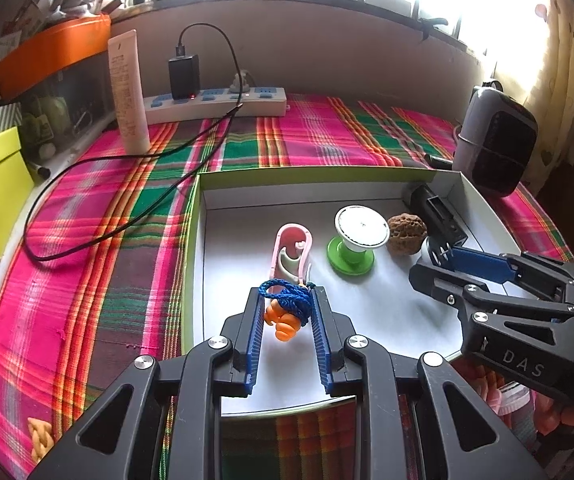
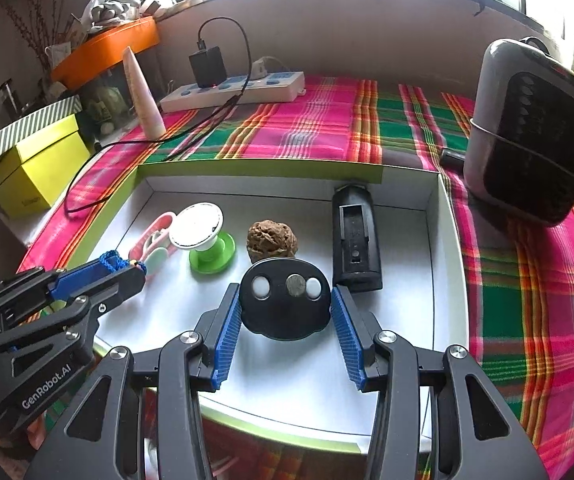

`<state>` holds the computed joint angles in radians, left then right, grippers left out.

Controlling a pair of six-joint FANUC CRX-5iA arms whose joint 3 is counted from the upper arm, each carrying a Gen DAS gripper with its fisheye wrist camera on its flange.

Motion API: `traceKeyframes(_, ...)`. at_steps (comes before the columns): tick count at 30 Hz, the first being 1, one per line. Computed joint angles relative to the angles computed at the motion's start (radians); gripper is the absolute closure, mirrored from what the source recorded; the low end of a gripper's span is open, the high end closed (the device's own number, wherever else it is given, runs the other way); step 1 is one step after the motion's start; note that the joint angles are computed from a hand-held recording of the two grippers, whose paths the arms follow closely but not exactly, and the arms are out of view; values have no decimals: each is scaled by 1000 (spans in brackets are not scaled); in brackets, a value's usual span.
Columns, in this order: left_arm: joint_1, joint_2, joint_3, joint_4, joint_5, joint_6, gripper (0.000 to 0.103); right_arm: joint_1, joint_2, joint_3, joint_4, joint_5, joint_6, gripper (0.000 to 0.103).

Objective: Organize objects
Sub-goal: 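Carry the earplugs with the left tool while the right tool carries the black remote into the tray, then open the left tool releasing the earplugs while the right tool releases the remote in the tray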

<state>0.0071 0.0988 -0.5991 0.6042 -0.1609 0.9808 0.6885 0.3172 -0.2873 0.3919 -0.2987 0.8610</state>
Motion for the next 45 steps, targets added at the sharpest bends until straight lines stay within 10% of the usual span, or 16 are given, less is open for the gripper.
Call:
traceKeyframes(25, 4, -3, 5, -29, -9, 22, 77, -6, -4, -48, 137, 49, -127, 57)
traceKeyframes(45, 8, -34, -12, -72, -7, 70, 67, 1, -21, -41, -3, 61, -36, 56)
